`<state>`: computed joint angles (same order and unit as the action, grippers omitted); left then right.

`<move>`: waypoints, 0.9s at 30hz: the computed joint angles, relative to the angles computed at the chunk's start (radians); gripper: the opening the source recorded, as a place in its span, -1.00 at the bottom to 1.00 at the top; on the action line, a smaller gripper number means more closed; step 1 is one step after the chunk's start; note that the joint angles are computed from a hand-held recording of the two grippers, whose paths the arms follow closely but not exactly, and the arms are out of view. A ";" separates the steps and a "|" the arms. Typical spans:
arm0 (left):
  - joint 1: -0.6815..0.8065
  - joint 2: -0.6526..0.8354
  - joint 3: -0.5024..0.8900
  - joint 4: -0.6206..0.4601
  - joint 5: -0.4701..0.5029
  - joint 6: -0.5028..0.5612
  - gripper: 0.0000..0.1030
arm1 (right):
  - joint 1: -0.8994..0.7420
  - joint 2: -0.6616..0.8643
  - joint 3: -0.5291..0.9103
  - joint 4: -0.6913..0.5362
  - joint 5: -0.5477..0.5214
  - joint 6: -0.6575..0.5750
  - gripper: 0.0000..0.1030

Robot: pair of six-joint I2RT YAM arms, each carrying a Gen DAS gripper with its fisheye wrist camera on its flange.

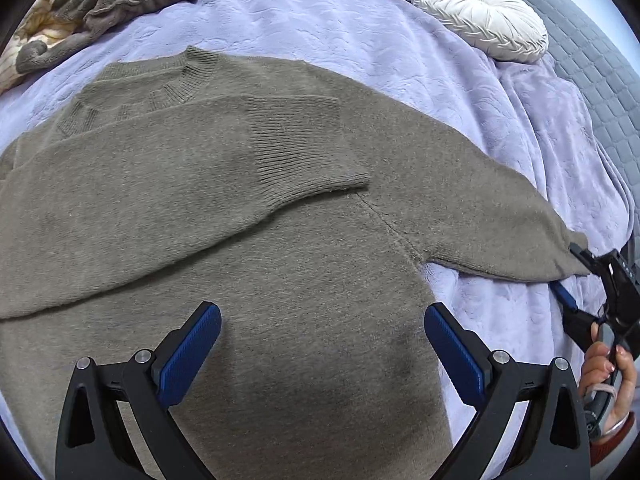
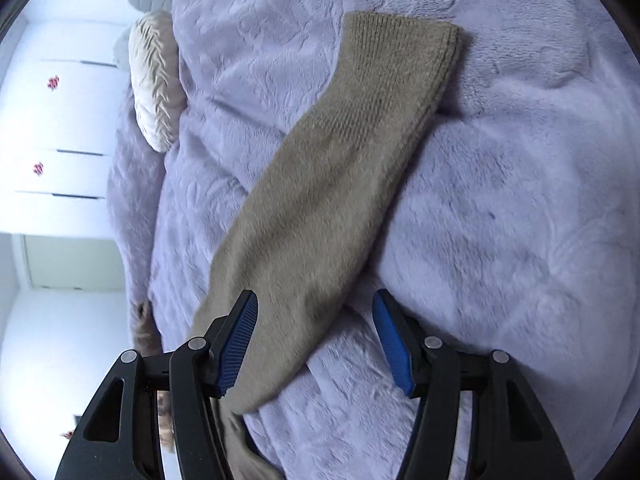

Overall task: Fold small clothes
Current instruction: 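Grasp the other sleeve cuff with the right tool and fold it across the body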

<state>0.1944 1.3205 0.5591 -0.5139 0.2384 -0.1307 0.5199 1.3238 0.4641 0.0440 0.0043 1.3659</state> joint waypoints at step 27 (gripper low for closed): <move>0.511 0.006 0.091 -0.088 0.121 0.323 0.97 | 0.168 0.490 0.663 0.054 -0.191 -0.357 -0.84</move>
<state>0.7058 1.3268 0.6498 -0.6014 0.3598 0.1919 0.6875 1.8136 1.1275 0.0980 -0.1872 1.0094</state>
